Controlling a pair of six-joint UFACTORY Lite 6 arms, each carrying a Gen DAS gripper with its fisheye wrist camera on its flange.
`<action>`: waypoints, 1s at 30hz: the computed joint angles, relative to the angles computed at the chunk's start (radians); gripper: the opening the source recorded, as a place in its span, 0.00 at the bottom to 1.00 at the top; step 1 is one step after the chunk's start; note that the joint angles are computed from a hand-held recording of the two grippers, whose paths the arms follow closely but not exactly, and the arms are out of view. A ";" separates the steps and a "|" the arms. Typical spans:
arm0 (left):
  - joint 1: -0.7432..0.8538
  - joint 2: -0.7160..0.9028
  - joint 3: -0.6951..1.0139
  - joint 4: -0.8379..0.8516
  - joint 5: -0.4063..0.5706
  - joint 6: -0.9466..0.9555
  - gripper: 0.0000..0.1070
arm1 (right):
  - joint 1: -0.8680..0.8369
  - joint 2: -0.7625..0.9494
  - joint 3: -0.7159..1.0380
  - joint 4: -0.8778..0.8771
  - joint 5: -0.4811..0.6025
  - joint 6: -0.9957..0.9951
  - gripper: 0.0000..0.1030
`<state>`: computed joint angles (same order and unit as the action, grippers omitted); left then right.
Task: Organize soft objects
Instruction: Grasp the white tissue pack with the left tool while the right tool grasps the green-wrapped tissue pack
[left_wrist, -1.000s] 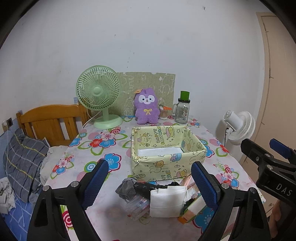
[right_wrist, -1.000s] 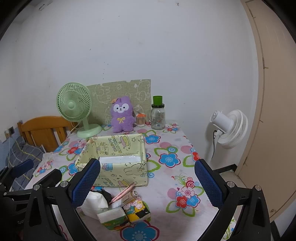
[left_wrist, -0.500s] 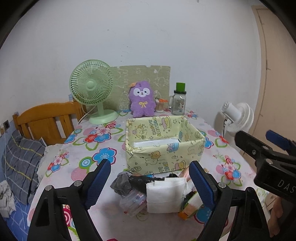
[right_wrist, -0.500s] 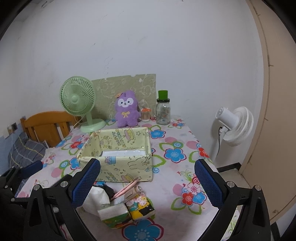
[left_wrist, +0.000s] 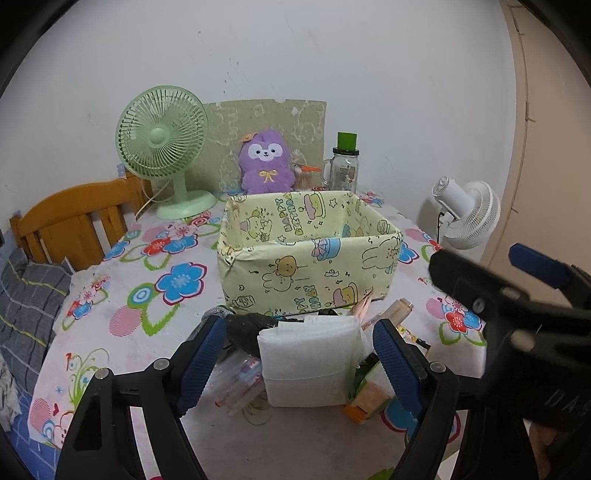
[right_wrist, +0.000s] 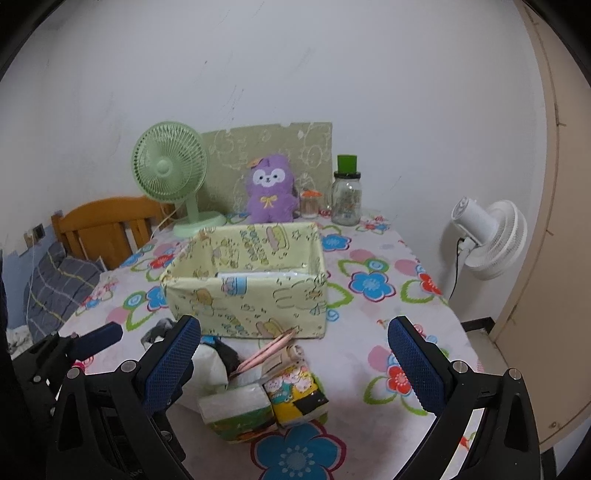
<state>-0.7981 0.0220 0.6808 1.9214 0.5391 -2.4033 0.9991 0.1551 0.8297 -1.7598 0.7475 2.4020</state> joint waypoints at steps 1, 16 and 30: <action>0.001 -0.001 -0.004 0.005 -0.001 -0.006 0.78 | -0.002 0.013 0.005 -0.004 -0.008 0.004 0.99; 0.054 0.047 -0.050 0.114 -0.055 -0.095 0.74 | 0.009 0.161 0.071 -0.010 -0.074 0.042 0.96; 0.081 0.132 -0.032 0.249 -0.087 -0.225 0.73 | -0.053 0.269 0.130 -0.151 -0.212 0.176 0.85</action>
<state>-0.7170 0.1544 0.6490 2.1707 0.4520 -2.6282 0.9457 0.4240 0.9594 -1.9105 0.5358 2.5776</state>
